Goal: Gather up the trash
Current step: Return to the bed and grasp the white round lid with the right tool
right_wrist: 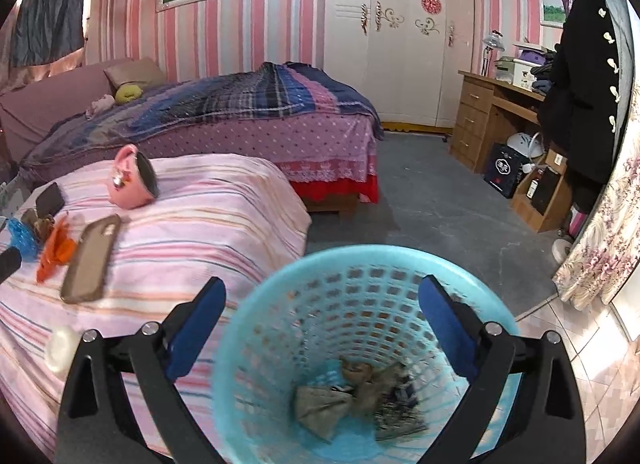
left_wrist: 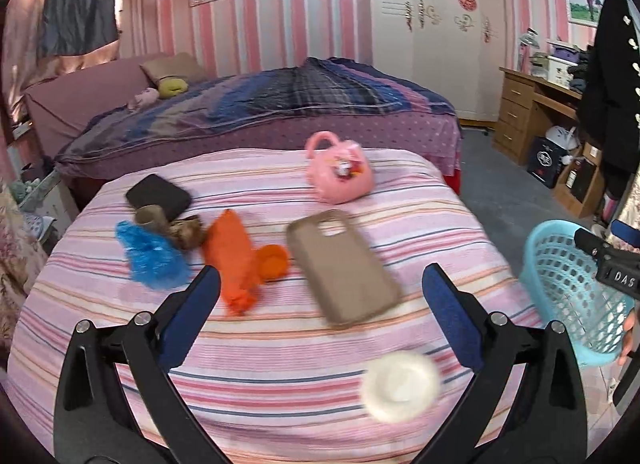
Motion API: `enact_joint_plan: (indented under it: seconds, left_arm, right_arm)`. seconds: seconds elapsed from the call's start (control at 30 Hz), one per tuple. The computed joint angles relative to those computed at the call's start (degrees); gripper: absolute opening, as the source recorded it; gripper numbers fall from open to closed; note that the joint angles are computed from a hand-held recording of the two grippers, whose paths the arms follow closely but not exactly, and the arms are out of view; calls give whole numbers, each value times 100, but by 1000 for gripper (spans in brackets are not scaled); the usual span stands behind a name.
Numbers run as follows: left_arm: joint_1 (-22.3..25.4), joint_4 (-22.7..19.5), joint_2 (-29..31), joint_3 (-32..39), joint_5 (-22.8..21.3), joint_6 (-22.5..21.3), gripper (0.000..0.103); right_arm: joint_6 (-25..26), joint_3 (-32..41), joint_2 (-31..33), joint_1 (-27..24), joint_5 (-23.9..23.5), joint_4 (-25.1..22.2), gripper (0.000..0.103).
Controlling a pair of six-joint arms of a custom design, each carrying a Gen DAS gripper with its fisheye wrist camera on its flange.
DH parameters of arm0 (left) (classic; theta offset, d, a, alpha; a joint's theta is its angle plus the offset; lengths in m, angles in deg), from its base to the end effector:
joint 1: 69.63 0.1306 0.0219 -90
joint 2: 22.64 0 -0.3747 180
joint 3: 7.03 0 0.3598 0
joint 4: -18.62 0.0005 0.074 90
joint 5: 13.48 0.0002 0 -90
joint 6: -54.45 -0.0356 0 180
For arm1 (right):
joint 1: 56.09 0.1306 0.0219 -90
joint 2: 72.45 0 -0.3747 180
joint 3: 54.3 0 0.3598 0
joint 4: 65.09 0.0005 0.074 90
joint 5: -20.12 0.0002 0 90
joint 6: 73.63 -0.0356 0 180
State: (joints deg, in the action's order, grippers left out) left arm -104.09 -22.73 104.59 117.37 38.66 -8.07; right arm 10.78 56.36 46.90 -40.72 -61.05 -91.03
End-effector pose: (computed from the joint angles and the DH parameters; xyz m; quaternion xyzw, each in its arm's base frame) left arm 0.5736 -0.3678 0.3399 -0.0730 0.8774 0.0667 0.4695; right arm 0.6292 0.1668 0.3406 -0.0396 0.8827 0.0172 0.4679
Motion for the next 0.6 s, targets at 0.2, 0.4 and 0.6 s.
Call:
enact_joint_plan:
  seconds: [0.2,0.4,0.6]
  left_arm:
    - [216,425,-550,-944,80,55,97]
    - [365,834,-961,-1677,43,-82,97]
    - [539,987,-1338,-2362,289,198,97]
  right_arm:
    - [-42,134,82,268,-17,-30,95]
    - [101,5,34,577,59,-36,95]
    - [-67,-335,-131,851,-96,118,95]
